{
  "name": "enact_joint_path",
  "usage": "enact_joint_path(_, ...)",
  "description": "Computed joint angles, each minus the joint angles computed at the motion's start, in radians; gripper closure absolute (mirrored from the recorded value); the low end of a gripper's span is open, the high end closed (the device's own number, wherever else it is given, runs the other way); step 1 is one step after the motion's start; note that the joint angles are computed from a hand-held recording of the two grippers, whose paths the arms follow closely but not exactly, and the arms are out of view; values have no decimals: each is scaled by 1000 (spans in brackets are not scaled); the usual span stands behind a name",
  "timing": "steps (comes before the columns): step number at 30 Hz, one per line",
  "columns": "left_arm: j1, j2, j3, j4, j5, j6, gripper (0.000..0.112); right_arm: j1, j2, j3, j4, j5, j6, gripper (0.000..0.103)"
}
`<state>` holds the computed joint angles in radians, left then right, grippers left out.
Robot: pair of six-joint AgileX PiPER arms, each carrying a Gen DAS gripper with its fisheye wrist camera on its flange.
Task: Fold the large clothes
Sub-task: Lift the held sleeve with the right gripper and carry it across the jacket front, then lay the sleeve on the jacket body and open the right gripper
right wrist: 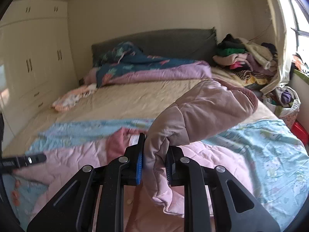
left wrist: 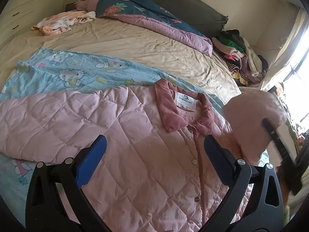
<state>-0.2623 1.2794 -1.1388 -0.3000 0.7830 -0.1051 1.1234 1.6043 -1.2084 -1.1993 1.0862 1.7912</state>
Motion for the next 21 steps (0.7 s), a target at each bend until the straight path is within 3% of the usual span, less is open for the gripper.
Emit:
enact_joint_path(7, 57, 9, 5, -60, 7, 48, 18, -12, 189, -91, 79, -123, -79, 85)
enact_joint_path(21, 136, 27, 57, -192, 18, 139, 18, -5, 385, -215, 292, -295, -330, 77)
